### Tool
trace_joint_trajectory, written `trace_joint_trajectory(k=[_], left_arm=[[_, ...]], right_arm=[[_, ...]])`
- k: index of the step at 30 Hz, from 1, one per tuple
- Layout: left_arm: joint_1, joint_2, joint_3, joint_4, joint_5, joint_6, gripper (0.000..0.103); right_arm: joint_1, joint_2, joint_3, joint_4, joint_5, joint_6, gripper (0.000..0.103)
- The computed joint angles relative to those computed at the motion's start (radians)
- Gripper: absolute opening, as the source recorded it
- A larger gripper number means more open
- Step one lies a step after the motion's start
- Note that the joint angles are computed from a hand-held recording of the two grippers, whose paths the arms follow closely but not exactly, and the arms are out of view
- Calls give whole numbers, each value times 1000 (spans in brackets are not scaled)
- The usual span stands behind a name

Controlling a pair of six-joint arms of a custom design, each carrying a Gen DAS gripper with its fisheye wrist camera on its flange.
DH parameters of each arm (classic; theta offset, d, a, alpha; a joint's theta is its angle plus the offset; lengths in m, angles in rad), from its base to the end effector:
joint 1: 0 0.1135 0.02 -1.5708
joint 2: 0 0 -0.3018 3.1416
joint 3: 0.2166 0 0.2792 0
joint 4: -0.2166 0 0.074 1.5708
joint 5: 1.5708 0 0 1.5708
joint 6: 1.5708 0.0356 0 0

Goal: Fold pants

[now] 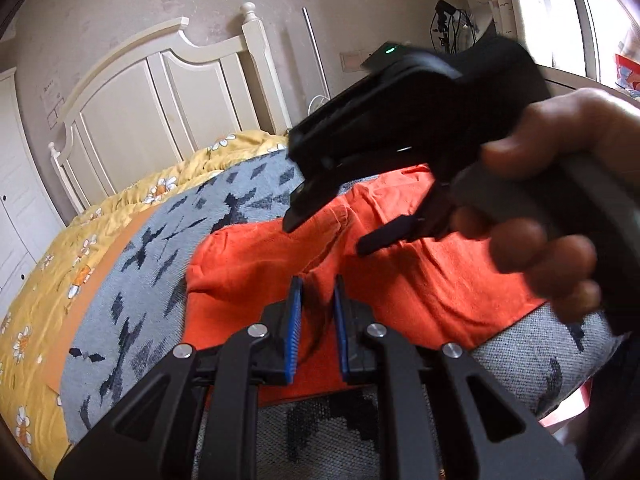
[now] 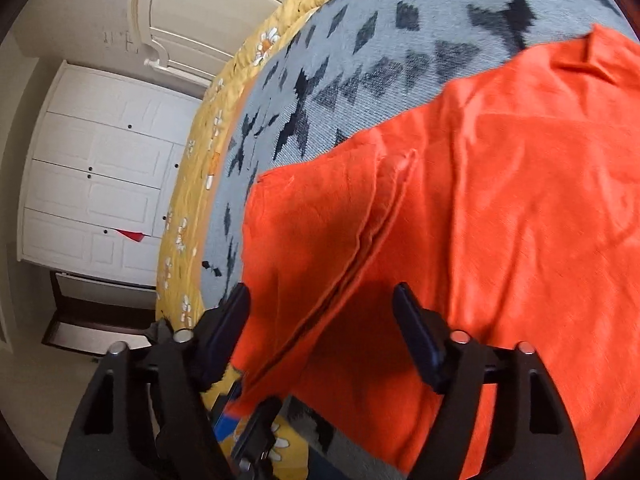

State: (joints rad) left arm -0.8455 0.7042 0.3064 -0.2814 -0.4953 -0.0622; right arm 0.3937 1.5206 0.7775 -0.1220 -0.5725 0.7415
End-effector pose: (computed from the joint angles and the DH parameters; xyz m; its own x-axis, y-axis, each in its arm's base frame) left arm 0.1099 -0.0985 0.1924 -0.4416 0.4157 -0.7951 0.3864 0.8879 0.2496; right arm 0.2823 0.1381 0.1955 -0.9553 0.2179 -0.1998 -0.0023 0.6703 0.7421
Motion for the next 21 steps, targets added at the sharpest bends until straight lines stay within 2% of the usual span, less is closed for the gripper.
trace_joint_trajectory(k=[3,4,5,7,9,12,13,15,17,18,19,21], left_arm=[[-91,29,-3,0,-80,-19,15],[-137,60,-3,9,-116,-31,15],[-185,88,-3,15,-153,-49,15],[-283,153,5,33,-226,-84,15],[-330,187,8,61,-248,-96,15],[-383,296,17,152,-233,-120,16],[-384,328,20,180,-197,-129,20],[-354,333,22,192,-58,-162,23],[-351,288,13,171,-6,-214,36],[-346,255,8,152,6,-233,39],[-326,213,3,126,29,-252,39],[-232,84,-16,55,103,-287,39]], right_arm=[[10,56,27,54,34,-33,53],[7,75,33,74,34,-46,39],[3,88,39,81,31,-71,20],[-21,75,25,74,24,-113,9],[-55,8,-18,83,10,-147,7],[-92,-93,-65,30,65,-236,7],[-114,-91,-76,17,64,-263,7],[-161,-61,-99,27,44,-293,7],[-188,-37,-119,53,7,-307,8],[-196,-21,-123,61,-10,-312,8],[-197,-9,-120,61,-14,-314,14],[-196,1,-116,63,-23,-318,16]])
